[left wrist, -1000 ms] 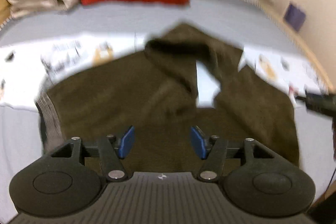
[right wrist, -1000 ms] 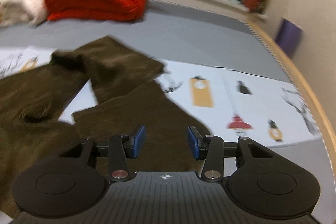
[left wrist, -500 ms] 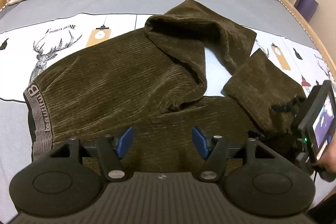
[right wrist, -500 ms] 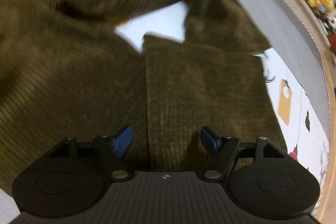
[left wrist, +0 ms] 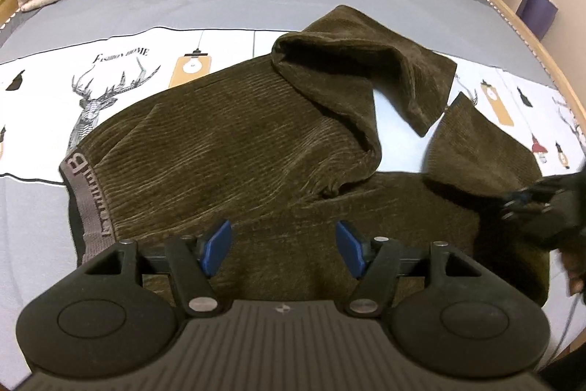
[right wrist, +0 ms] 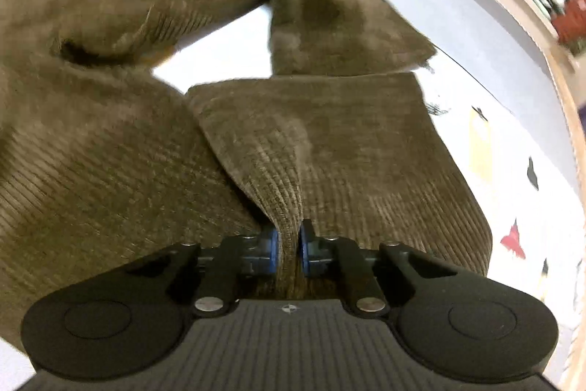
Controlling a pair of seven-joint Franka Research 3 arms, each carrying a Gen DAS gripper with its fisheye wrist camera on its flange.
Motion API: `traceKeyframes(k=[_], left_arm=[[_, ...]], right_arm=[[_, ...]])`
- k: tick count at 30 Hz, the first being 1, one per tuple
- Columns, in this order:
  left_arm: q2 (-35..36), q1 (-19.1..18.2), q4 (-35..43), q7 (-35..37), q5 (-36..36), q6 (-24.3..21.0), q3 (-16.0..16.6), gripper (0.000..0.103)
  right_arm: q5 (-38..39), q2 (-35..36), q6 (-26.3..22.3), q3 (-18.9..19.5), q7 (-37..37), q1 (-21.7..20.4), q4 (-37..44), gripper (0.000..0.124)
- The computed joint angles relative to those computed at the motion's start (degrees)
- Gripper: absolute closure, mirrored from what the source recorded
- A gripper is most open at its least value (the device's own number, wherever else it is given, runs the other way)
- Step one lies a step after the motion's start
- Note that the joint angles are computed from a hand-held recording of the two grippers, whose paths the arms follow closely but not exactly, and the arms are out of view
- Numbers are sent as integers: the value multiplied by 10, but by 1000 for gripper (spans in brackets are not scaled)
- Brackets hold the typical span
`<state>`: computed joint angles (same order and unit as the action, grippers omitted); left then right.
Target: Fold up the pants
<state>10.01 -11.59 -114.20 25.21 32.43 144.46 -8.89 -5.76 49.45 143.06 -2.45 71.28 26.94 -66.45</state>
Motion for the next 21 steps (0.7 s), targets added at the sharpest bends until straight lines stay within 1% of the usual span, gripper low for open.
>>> traceKeyframes(k=[2, 4, 6, 9, 10, 11, 12, 13, 14, 15, 16, 17, 18, 21], left_arm=[[-9, -1, -10, -6, 5, 3, 0, 34], [-15, -2, -18, -14, 11, 0, 0, 34], [-21, -2, -25, -17, 11, -2, -2, 34], [-31, -2, -35, -19, 14, -2, -6, 34], [-34, -2, -38, -19, 16, -3, -7, 34], [-36, -2, -40, -19, 18, -3, -8, 34], [-38, -3, -41, -17, 19, -4, -9, 34], [-38, -3, -42, -16, 20, -4, -10, 34], [-37, -3, -41, -14, 21, -5, -10, 33], [-36, -3, -39, -13, 23, -7, -11, 33], [-34, -3, -37, -12, 24, -10, -11, 32], [-33, -4, -35, -10, 23, -12, -11, 32], [-31, -4, -33, -8, 22, -14, -12, 32], [-24, -6, -25, -1, 20, -15, -13, 30]], right_arm=[[25, -34, 26, 9, 12, -19, -43, 113], [51, -82, 62, 10, 38, -38, -106, 113], [78, -124, 87, 11, 58, -61, -160, 113], [95, -183, 105, -9, 98, -88, -240, 114], [85, -204, 102, -26, 121, -89, -270, 114], [66, -216, 83, -46, 150, -87, -286, 114], [35, -221, 47, -73, 195, -80, -292, 114], [3, -223, -2, -99, 242, -74, -293, 114], [-25, -223, -47, -116, 274, -71, -294, 114], [-49, -223, -83, -127, 293, -73, -296, 112], [-36, -228, -108, -119, 286, -92, -301, 112], [-12, -233, -121, -107, 281, -114, -307, 110], [-3, -241, -122, -101, 285, -129, -316, 107], [0, -276, -60, -85, 296, -160, -363, 105]])
